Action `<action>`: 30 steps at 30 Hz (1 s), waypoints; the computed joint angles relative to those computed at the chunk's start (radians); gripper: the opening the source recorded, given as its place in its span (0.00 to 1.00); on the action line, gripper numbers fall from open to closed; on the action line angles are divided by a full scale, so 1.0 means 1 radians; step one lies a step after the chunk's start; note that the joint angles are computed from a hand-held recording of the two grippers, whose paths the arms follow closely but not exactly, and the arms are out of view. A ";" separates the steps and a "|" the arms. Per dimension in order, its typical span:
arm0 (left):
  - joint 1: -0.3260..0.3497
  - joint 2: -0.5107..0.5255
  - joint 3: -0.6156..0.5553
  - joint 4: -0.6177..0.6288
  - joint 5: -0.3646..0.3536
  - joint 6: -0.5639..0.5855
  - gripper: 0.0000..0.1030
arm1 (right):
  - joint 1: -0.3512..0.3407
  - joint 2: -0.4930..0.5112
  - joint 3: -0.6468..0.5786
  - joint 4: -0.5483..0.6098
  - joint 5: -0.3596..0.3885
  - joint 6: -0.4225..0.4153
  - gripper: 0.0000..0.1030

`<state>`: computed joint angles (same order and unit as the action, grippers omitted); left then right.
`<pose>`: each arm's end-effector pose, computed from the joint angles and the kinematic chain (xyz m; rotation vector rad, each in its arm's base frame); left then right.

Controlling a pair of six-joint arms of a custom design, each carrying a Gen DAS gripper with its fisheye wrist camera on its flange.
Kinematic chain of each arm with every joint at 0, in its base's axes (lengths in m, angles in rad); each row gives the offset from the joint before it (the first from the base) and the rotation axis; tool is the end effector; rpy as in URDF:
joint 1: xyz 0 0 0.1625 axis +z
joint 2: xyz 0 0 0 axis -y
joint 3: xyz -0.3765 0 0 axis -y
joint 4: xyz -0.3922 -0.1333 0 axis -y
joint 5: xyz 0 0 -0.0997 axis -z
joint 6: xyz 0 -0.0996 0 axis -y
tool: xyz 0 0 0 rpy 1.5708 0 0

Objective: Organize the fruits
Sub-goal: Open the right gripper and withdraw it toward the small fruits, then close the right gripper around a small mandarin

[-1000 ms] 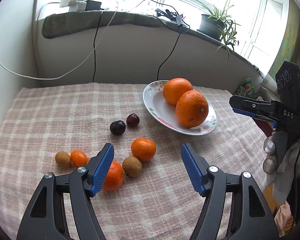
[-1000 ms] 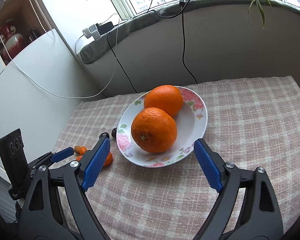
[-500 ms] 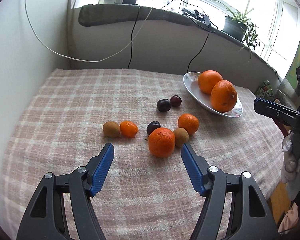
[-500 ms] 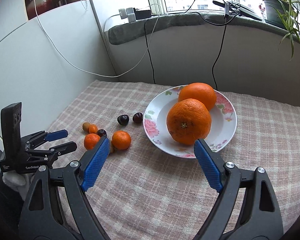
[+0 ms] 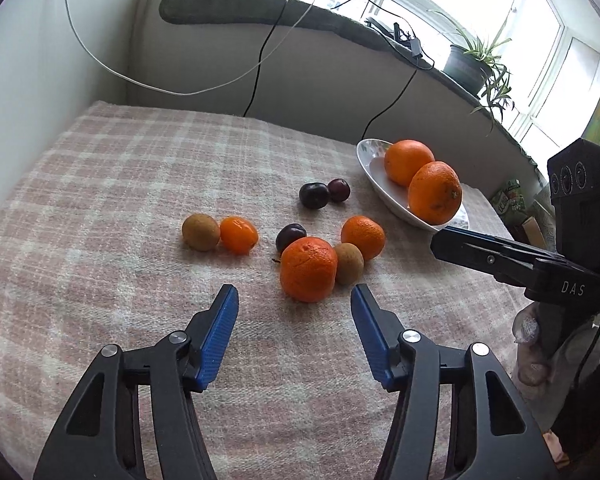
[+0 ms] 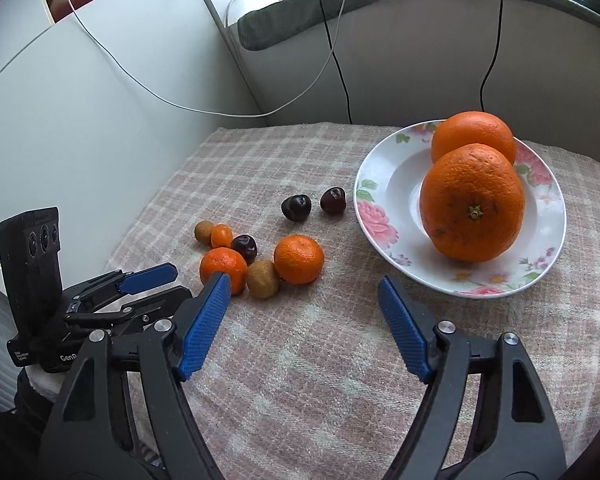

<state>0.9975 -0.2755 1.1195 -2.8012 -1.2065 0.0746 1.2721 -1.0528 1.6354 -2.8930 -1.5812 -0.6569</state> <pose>-0.2652 -0.7219 -0.0768 0.7988 2.6972 -0.6608 -0.0663 -0.6646 0.2674 0.4666 -2.6070 0.9053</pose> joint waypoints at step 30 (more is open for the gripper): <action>0.014 0.070 -0.127 0.096 -0.039 0.015 0.36 | 0.018 0.144 -0.174 0.112 -0.057 0.122 0.55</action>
<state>1.0118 -0.2053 0.9924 -2.7052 -1.2456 0.0895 1.2898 -0.9089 1.4614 -2.7806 -1.6382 -0.5349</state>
